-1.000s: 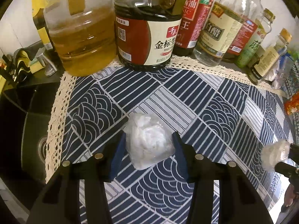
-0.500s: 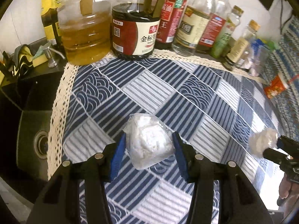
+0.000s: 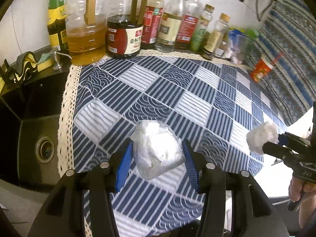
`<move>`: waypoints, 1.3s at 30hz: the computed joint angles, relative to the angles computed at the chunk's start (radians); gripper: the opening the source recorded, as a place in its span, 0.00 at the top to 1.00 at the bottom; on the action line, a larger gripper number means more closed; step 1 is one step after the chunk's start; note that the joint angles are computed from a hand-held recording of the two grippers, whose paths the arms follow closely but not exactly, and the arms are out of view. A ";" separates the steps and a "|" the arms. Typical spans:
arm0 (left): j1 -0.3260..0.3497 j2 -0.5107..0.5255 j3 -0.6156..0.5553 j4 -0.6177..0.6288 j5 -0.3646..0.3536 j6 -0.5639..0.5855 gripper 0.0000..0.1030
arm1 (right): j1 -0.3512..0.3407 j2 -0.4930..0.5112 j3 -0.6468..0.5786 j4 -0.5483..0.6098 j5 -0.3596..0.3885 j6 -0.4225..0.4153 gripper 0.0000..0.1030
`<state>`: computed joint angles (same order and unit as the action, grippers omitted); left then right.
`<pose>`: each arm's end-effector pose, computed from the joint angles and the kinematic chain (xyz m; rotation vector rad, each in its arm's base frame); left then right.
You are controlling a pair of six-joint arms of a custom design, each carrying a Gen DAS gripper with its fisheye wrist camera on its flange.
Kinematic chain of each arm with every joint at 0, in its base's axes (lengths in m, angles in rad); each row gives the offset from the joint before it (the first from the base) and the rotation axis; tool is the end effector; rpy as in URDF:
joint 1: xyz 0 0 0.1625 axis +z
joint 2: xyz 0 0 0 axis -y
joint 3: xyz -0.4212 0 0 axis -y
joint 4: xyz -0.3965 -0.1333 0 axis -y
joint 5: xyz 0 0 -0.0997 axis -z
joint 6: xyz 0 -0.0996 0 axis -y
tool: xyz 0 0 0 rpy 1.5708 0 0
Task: Collect trash
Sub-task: 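Carry both tissue balls down over the black trash bin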
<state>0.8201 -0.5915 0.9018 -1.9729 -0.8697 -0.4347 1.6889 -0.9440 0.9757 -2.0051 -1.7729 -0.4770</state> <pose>-0.4241 -0.7442 0.2096 0.3576 2.5158 -0.6157 0.2036 -0.7546 0.4404 0.7731 -2.7208 0.5166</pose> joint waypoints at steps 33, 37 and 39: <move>-0.129 -0.378 0.686 -0.224 -0.132 -0.080 0.53 | 0.098 -0.315 0.623 -0.197 -0.057 0.147 0.55; -0.117 -0.383 0.732 -0.218 -0.162 -0.133 0.53 | 0.076 -0.322 0.652 -0.166 -0.060 0.142 0.55; -0.106 -0.386 0.754 -0.212 -0.185 -0.170 0.53 | 0.058 -0.323 0.663 -0.138 -0.062 0.154 0.55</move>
<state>0.7137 -0.9775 1.6561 -2.1852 -1.0549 -0.6049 1.7472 -1.2672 1.6390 -2.1436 -1.8348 -0.3231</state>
